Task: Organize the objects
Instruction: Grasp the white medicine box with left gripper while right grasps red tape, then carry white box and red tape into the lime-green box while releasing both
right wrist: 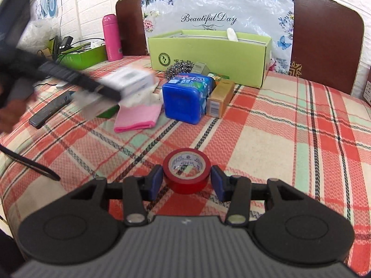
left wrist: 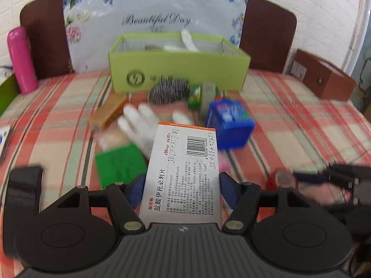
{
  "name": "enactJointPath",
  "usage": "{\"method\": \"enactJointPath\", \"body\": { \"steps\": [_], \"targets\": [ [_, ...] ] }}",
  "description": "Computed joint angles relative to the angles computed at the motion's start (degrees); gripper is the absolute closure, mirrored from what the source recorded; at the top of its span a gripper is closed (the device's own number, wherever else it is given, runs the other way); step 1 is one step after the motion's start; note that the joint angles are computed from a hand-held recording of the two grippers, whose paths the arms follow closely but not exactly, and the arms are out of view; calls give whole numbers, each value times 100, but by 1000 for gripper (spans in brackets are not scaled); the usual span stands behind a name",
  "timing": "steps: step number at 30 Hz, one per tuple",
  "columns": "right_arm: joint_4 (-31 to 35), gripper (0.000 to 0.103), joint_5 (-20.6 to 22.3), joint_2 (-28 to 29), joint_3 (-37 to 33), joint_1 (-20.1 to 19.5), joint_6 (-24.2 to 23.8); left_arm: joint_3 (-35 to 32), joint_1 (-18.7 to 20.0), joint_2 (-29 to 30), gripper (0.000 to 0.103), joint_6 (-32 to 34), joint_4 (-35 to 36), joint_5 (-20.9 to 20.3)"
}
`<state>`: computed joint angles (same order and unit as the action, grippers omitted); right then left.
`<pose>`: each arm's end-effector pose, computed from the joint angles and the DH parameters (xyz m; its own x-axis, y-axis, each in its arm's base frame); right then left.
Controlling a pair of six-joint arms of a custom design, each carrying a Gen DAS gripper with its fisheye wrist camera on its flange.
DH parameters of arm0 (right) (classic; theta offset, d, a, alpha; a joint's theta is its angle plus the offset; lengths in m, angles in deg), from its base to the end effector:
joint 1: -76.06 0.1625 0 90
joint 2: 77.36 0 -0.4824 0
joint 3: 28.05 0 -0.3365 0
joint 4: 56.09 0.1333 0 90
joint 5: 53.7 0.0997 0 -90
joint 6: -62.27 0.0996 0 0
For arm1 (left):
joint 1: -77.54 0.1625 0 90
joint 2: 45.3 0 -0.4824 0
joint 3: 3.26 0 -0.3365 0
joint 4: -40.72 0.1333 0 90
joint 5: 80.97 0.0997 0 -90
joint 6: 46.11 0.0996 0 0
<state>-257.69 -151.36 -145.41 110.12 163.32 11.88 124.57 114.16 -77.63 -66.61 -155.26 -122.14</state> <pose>0.0991 -0.4401 0.2856 -0.6560 -0.4901 0.5740 -0.7366 0.5815 -0.3454 -0.2653 -0.4567 0.0392 -0.7471 0.2130 -0.6296 0.5632 0.7058 -0.4296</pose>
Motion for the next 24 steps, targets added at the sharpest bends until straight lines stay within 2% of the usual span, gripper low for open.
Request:
{"method": "enactJointPath", "body": {
  "steps": [2,3,5,9,15,20,24],
  "targets": [
    [-87,58,-16,43,32,9,4,49,-40,84,30,-307,298,174],
    [-136,55,-21,52,47,8,6,13,-36,119,24,-517,565,291],
    [-272,52,-66,77,85,12,1,-44,-24,173,24,-711,780,404],
    [-292,52,-100,23,114,6,-63,-48,21,204,24,-446,543,278],
    [-237,52,-185,107,72,65,-55,-66,58,201,24,-549,410,319],
    [-249,52,-218,149,57,109,-57,-135,112,271,24,-381,222,156],
    [-171,52,-275,154,17,121,18,-179,127,325,24,-364,290,269]
  ]
}}
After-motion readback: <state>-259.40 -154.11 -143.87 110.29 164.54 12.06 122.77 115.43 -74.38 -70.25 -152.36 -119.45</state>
